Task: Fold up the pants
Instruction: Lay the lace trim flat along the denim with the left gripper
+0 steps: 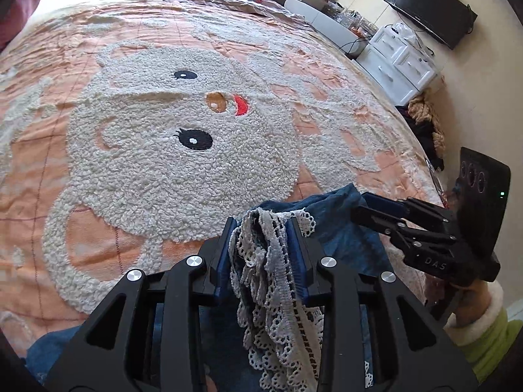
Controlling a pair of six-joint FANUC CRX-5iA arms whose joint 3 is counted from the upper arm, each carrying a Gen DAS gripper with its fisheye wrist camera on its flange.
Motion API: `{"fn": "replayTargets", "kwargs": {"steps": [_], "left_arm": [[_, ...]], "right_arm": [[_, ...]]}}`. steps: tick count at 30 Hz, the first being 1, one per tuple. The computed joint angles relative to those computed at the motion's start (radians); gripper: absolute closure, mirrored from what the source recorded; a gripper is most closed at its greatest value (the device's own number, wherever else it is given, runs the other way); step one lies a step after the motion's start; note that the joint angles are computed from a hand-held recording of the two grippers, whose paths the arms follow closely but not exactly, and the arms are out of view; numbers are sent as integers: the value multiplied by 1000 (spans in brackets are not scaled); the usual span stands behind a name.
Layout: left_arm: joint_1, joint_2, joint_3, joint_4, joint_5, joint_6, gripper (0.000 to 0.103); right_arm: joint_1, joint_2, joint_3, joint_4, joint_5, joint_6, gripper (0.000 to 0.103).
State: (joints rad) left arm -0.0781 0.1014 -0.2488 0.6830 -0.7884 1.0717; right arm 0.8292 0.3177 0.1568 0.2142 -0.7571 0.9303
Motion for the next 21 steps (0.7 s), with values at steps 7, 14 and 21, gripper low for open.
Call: {"fn": "replayTargets", "kwargs": {"steps": [7, 14, 21], "left_arm": [[-11, -68, -1, -117, 29, 111, 71], [-23, -160, -24, -220, 51, 204, 60], [-49, -238, -45, -316, 50, 285, 51]], "right_arm": [[49, -102, -124, 146, 44, -118, 50], [96, -180, -208, 215, 66, -182, 36], [135, -239, -278, 255, 87, -240, 32]]}}
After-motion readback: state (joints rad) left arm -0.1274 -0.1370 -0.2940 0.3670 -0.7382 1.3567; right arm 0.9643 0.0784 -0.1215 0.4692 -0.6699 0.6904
